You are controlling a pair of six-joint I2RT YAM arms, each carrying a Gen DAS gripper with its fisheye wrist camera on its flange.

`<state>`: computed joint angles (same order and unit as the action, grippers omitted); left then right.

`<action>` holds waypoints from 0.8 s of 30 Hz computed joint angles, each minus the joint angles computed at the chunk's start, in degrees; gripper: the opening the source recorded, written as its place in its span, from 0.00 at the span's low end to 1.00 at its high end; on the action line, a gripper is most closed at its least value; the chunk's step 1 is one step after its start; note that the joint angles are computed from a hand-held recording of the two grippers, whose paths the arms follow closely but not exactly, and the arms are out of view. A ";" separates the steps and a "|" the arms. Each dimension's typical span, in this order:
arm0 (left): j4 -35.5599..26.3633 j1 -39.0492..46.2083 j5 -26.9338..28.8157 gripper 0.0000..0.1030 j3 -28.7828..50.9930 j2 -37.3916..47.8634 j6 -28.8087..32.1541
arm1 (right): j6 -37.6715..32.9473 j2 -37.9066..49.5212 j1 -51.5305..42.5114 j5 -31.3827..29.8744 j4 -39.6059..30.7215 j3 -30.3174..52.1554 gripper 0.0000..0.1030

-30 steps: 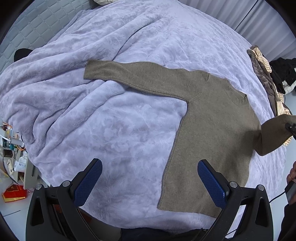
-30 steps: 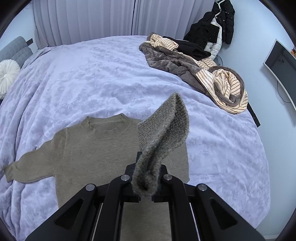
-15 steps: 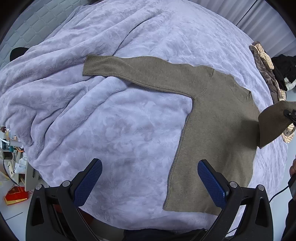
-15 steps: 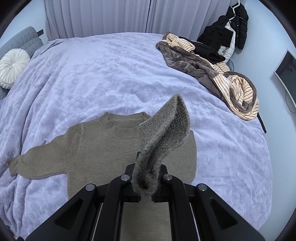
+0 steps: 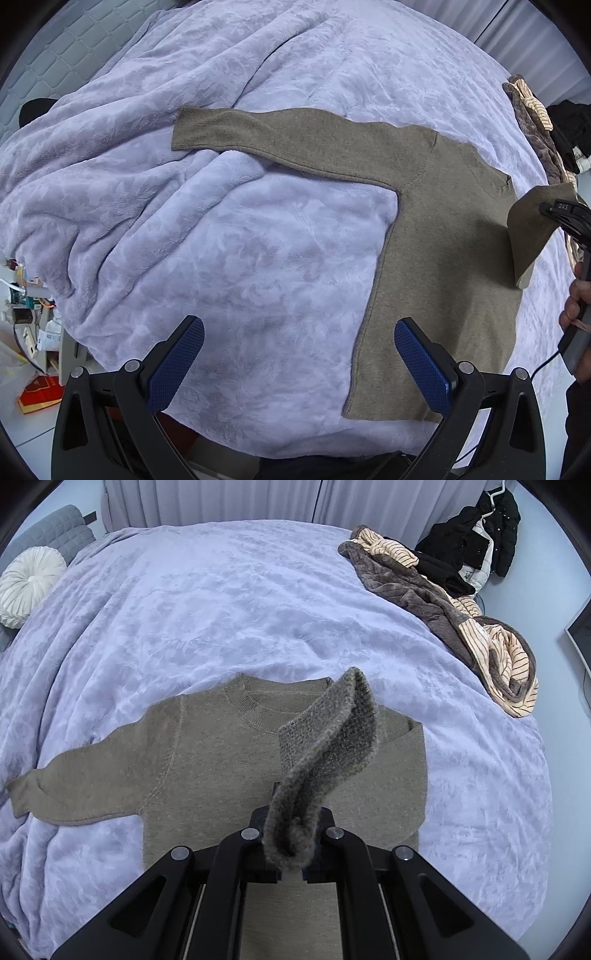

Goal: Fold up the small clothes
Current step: 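Lay the sleeve across the sweater body and open the right tool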

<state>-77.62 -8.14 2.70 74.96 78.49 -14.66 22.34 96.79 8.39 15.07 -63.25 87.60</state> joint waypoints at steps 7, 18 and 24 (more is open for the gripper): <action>-0.17 -0.35 -1.15 1.00 0.41 0.62 1.07 | 1.93 4.54 2.62 -2.50 4.94 -2.74 0.06; -0.30 -3.66 -2.65 1.00 0.28 0.95 0.39 | 3.17 13.96 5.19 -5.99 11.57 -1.67 0.06; 0.14 -2.59 -2.91 1.00 0.38 3.20 0.39 | 3.73 18.92 6.63 -6.79 13.17 0.97 0.07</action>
<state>-77.48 -10.73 -0.21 75.34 81.68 -14.28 26.08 115.70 15.02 8.29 -50.09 88.56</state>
